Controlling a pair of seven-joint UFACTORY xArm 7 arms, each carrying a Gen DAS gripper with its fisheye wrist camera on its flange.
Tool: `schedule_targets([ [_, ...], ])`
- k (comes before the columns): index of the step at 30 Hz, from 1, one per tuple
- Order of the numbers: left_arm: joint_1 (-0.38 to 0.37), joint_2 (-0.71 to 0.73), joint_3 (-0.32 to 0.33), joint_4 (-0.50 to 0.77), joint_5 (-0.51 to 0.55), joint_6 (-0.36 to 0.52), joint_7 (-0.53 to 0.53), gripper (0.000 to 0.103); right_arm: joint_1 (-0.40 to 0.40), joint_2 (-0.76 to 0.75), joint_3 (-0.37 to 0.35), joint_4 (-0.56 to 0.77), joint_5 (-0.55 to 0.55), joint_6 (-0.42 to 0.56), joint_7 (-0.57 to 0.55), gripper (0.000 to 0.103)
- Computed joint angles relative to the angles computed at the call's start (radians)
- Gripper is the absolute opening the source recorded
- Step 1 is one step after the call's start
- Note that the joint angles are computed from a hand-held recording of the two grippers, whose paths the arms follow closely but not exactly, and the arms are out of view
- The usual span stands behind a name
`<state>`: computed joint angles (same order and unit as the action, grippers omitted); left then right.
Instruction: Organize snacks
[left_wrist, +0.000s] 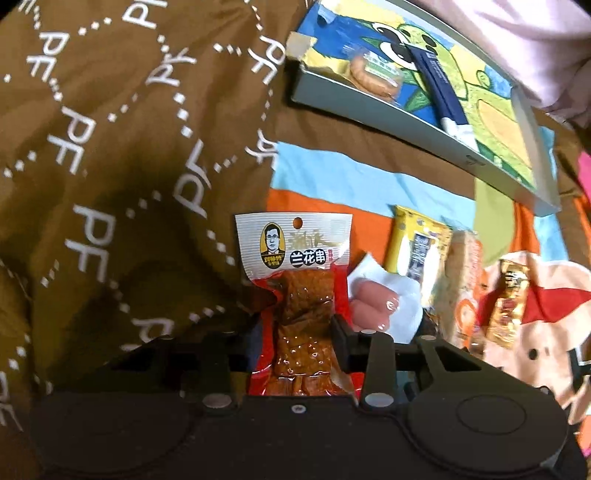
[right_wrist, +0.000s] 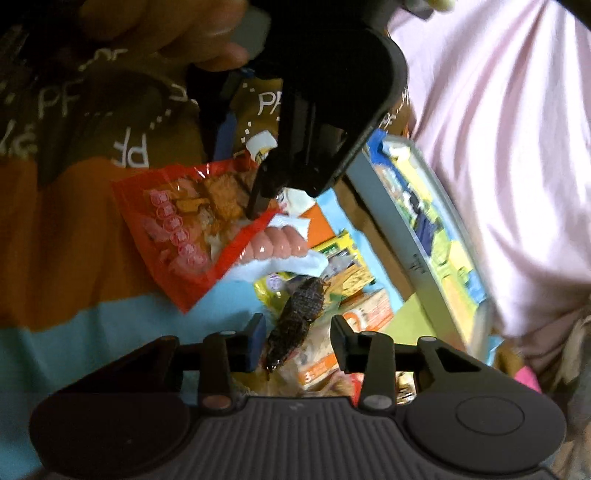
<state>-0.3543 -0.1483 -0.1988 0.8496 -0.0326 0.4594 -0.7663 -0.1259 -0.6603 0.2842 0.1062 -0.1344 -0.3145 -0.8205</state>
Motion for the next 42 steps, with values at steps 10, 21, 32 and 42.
schedule_targets([
  [10,-0.025,0.024,0.020,0.004,-0.129,-0.009,0.079,0.046,-0.139,0.064,0.186,-0.016,0.141,-0.198,-0.140,0.042],
  [21,-0.023,0.054,0.019,-0.003,-0.172,-0.066,0.110,0.060,-0.080,0.098,0.144,0.010,0.230,-0.176,-0.195,0.043],
  [32,-0.025,0.067,0.001,0.018,-0.084,-0.050,0.092,0.062,-0.074,0.105,0.128,0.021,0.226,-0.157,-0.188,0.044],
  [42,-0.032,0.039,0.007,0.002,-0.127,-0.044,0.082,0.049,-0.070,0.143,0.127,0.024,0.251,-0.204,-0.235,0.044],
])
